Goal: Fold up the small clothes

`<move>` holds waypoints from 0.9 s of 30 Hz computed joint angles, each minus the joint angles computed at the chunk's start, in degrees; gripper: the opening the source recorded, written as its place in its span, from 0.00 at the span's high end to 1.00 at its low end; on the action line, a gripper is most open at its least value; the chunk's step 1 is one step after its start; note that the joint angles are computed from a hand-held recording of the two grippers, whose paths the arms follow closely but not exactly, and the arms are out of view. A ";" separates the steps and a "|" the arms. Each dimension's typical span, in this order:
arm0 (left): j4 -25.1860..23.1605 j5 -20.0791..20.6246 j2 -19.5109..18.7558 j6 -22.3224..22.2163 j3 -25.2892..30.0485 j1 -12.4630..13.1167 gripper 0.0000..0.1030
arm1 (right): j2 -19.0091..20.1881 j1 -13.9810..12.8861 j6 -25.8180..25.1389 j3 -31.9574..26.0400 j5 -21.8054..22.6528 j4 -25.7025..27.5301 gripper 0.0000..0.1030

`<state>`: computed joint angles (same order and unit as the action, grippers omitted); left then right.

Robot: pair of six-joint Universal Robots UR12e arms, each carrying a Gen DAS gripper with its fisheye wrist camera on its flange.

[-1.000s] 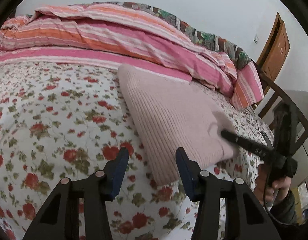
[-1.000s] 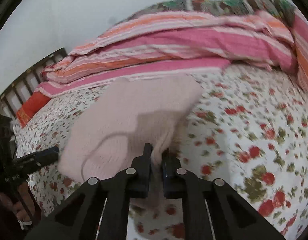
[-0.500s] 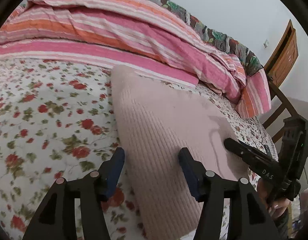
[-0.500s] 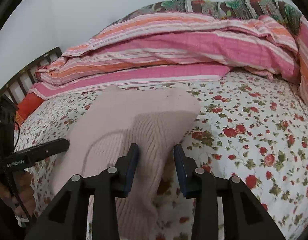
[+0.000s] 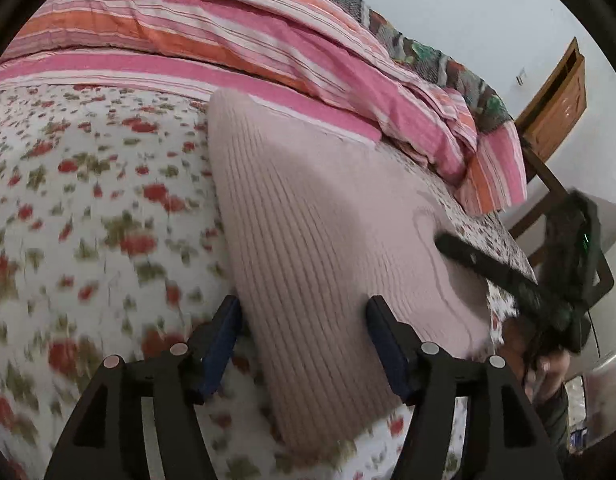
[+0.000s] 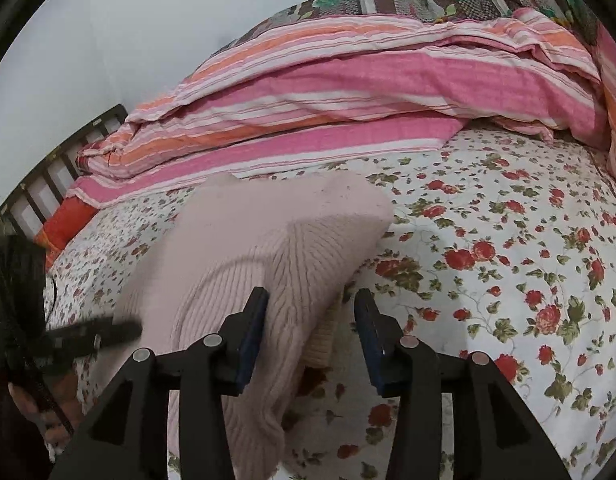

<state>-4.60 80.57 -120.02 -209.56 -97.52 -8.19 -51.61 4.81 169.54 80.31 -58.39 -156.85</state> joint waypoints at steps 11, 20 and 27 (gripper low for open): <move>1.47 1.12 0.11 -2.08 0.34 0.56 0.68 | -1.16 0.78 -1.13 1.84 -0.57 -1.31 0.83; -1.61 8.49 2.25 -0.84 -1.19 -1.42 0.50 | -2.55 2.01 -0.75 3.95 -10.29 -4.42 0.64; -2.26 10.49 2.98 1.04 -2.23 -2.81 0.48 | -5.89 1.52 -1.75 8.71 -10.56 -6.73 0.61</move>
